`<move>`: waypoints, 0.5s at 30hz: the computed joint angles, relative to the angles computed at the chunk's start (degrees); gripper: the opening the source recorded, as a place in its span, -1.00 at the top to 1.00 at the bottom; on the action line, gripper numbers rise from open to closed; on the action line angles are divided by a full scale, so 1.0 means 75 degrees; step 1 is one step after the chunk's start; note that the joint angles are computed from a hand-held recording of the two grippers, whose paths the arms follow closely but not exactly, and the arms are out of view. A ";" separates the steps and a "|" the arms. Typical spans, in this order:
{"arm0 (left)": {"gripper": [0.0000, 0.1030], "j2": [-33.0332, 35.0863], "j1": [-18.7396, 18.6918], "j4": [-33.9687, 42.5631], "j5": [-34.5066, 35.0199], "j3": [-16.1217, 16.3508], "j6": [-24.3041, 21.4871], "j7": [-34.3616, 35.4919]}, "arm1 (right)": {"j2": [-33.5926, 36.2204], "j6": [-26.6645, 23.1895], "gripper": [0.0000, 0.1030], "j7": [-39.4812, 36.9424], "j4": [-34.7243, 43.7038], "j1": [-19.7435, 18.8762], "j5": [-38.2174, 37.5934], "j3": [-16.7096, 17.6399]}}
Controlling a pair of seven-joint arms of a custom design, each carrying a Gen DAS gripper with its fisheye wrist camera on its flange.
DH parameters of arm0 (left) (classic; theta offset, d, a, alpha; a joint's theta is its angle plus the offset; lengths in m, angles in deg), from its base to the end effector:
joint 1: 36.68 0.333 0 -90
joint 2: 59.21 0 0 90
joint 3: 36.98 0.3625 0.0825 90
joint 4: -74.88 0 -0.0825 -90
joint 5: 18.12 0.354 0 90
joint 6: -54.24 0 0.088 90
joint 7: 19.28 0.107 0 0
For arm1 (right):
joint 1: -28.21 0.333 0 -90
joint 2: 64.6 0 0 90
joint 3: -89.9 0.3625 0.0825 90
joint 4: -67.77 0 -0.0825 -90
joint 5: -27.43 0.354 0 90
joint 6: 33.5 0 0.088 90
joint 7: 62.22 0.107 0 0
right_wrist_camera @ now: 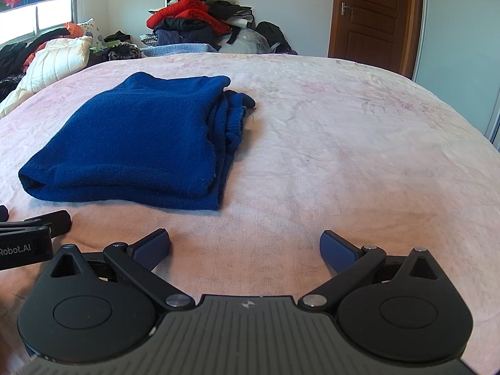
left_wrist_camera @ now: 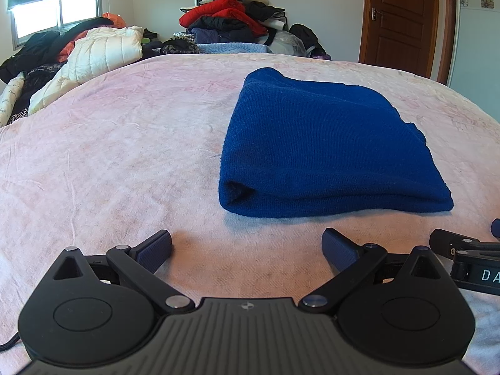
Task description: Fold small clothes
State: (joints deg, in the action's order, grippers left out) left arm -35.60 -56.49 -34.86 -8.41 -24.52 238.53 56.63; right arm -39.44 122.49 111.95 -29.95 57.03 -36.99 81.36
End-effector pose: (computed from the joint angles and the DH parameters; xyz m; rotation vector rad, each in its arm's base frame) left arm 0.6604 -0.1240 0.4530 -1.5923 1.7900 -0.8444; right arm 0.6304 0.2863 0.4446 -1.5741 1.8295 -0.9105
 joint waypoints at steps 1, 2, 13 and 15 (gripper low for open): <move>-1.00 -0.0001 0.0015 -0.0001 -0.0006 -0.0017 0.0003 0.0006 | -0.0009 0.0006 -0.99 0.0011 -0.0016 0.0003 -0.0008 -0.0005; -1.00 0.0000 0.0020 0.0001 -0.0010 -0.0022 0.0003 0.0011 | -0.0009 0.0005 -0.99 0.0013 -0.0016 0.0004 -0.0009 -0.0005; -1.00 0.0001 0.0027 0.0001 -0.0038 -0.0034 0.0003 0.0041 | -0.0015 0.0050 -0.99 0.0053 -0.0029 -0.0004 -0.0044 -0.0018; -1.00 0.0001 0.0026 0.0001 -0.0041 -0.0033 0.0003 0.0043 | -0.0012 0.0050 -0.99 0.0052 -0.0025 -0.0007 -0.0043 -0.0015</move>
